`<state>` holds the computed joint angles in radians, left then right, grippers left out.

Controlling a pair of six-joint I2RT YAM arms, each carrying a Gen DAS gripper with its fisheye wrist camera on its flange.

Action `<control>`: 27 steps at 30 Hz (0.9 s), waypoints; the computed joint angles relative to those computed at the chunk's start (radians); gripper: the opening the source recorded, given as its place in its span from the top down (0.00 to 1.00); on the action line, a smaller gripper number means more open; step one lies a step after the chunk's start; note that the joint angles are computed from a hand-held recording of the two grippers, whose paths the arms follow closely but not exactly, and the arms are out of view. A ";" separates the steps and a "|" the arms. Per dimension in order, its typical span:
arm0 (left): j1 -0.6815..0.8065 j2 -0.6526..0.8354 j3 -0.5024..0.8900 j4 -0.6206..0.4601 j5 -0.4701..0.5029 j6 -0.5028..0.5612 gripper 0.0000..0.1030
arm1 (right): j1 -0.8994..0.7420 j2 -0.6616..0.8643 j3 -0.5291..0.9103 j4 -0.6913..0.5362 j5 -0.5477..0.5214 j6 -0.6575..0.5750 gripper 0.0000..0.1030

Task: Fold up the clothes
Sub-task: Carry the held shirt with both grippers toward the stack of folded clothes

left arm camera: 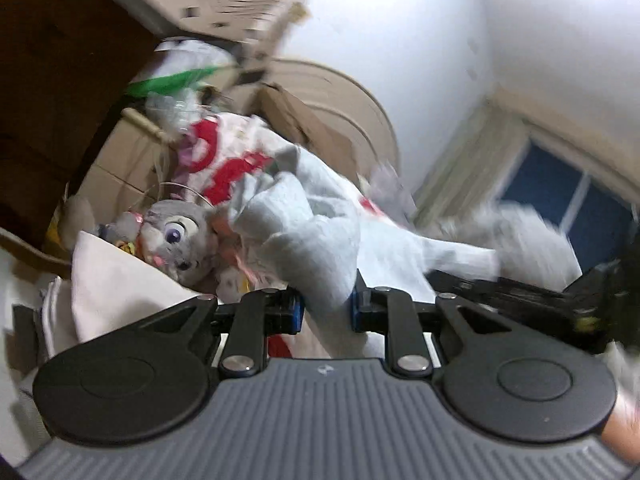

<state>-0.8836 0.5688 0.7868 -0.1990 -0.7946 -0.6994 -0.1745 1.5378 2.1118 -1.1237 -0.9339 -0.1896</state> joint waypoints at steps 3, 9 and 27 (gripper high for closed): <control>0.140 0.099 -0.065 0.016 0.022 -0.137 0.81 | 0.130 0.094 -0.048 0.213 0.175 0.241 0.45; 0.268 0.125 -0.196 -0.061 0.165 -0.403 0.81 | 0.150 -0.093 -0.558 0.523 0.289 0.501 0.45; 0.416 0.137 -0.098 -0.237 0.389 -0.500 0.80 | -0.056 -0.286 -1.131 0.558 -0.324 0.868 0.42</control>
